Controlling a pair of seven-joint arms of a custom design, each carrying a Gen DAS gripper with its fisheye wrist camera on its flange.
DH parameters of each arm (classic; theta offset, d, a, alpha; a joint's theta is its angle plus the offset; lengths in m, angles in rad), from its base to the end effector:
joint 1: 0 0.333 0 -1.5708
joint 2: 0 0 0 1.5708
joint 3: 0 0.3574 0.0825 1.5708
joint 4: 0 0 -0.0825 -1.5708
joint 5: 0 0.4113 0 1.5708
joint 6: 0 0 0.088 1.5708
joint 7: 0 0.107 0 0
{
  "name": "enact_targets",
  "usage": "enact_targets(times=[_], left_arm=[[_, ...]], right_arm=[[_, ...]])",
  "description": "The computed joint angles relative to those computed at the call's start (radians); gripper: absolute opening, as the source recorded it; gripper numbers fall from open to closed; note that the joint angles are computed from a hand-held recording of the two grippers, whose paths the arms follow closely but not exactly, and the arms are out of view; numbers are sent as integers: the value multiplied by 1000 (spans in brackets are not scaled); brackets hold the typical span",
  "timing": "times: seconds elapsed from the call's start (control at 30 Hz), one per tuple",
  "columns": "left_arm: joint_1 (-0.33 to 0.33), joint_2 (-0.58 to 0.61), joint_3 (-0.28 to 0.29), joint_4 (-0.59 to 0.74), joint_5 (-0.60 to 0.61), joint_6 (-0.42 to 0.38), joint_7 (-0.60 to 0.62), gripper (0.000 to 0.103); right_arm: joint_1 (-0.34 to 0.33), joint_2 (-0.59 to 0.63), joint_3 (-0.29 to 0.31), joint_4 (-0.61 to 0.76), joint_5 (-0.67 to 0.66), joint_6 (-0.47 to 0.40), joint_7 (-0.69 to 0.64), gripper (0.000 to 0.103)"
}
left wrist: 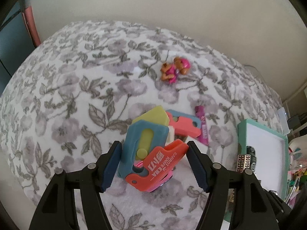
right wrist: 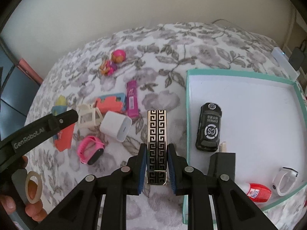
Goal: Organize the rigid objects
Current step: 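Carry the case and toy knife into the teal tray and open both tools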
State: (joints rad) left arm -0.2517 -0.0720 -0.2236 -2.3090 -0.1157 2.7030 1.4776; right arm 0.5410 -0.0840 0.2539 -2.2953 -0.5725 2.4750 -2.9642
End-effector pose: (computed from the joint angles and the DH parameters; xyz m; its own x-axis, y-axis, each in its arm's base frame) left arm 0.4970 -0.2530 0.4489 -0.3115 -0.9432 0.1158 -0.8693 0.2336 -0.4357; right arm 0.3787 0.3907 0.4342 -0.4584 -0.8595 -0.2261 -0.7515 0.5106 -0.4178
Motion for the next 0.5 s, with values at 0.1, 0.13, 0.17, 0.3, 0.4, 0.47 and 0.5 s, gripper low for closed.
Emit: enact_targets(times=[0.1,0.13,0.17,0.3,0.4,0.47,0.5], left_arm=[[-9,-12,-9,14,12,-8,-7,70],[-12,-14,-14,20,21,-14,-14,70],[-17,-15,-19,29,30,-23,-20,70],[-46,-22,-36,59,41,-47,-23,70],[-67,-23,-52,80,61,-62,-38,70],[-84,-21,-60,92,60,-72,-43,70],[-95,-19,-65,98,53,-78,-40,70]], right_arm=[[-5,-28,5,-13,-20,-31,42,22],[-9,-44,8,-24,-26,-44,63,22],[-12,-55,11,-32,-26,-56,77,22],[-29,-125,17,-97,19,-90,138,22],[-50,-184,24,-164,57,-78,194,22],[-62,-225,35,-203,86,-97,220,22],[-68,-249,40,-222,103,-116,234,22]])
